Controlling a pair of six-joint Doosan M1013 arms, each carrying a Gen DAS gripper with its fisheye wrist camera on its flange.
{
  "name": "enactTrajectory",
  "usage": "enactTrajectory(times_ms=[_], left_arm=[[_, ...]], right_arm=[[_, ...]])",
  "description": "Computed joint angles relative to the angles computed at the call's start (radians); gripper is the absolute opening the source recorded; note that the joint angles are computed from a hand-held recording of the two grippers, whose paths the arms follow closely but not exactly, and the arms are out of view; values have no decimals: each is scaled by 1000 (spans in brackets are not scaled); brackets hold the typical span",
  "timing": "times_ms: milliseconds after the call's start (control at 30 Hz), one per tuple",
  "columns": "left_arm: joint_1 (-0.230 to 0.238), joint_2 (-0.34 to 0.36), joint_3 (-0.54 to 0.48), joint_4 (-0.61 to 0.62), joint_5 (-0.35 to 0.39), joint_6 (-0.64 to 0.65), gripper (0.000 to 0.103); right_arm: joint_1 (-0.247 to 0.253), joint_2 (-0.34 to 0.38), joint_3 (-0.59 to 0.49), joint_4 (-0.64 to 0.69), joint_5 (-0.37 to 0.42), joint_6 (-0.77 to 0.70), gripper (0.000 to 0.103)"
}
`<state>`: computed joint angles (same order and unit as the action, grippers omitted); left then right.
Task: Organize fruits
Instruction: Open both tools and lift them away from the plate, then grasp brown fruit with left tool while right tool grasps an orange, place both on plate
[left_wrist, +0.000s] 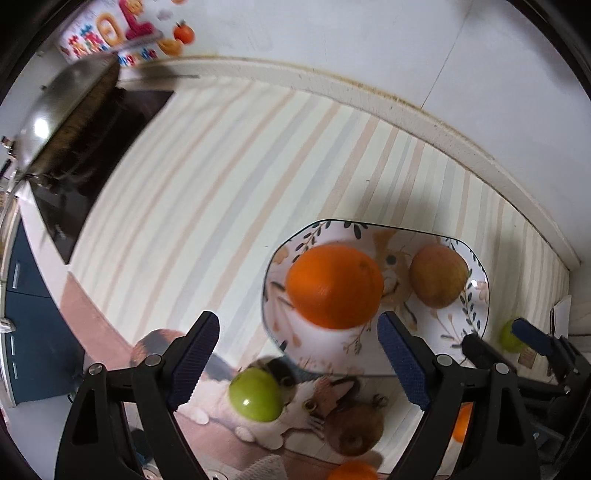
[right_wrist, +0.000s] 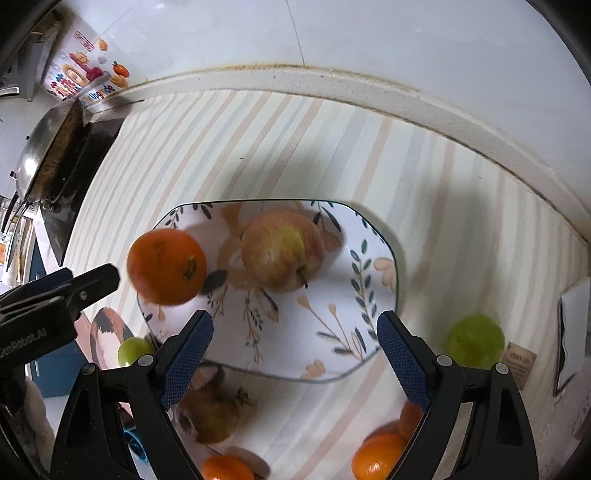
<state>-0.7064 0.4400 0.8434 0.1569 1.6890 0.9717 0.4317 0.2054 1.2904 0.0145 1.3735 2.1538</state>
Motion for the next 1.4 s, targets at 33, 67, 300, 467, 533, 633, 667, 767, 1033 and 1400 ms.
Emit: enactTrajectory(times_ms=[33, 67, 300, 467, 533, 633, 667, 767, 1033, 1400], left_arm=[[12, -10, 5, 10, -9, 19, 88], [-3, -25, 16, 34, -16, 19, 88], [-36, -84, 81, 89, -88, 21, 88], [-59, -128, 112, 107, -117, 15, 88], [-66, -145, 120, 106, -125, 13, 88], [-81, -172, 139, 115, -141, 7, 88], [-85, -179, 145, 118, -144, 6, 88], [-98, -202, 162, 127, -154, -3, 88], [-123, -237, 191, 130, -169, -36, 88], [-91, -183, 230, 1, -93, -44, 88]], right_arm=[[8, -15, 9, -19, -6, 14, 93], [13, -19, 8, -30, -2, 17, 93], [73, -63, -5, -148, 29, 78, 93], [116, -94, -20, -206, 45, 118, 93], [135, -106, -28, -227, 52, 133, 93], [161, -122, -35, -246, 58, 162, 93], [168, -127, -34, -250, 56, 171, 93], [194, -145, -32, -271, 59, 198, 93], [226, -194, 4, -268, 36, 261, 93], [88, -272, 154, -145, 9, 326, 93]])
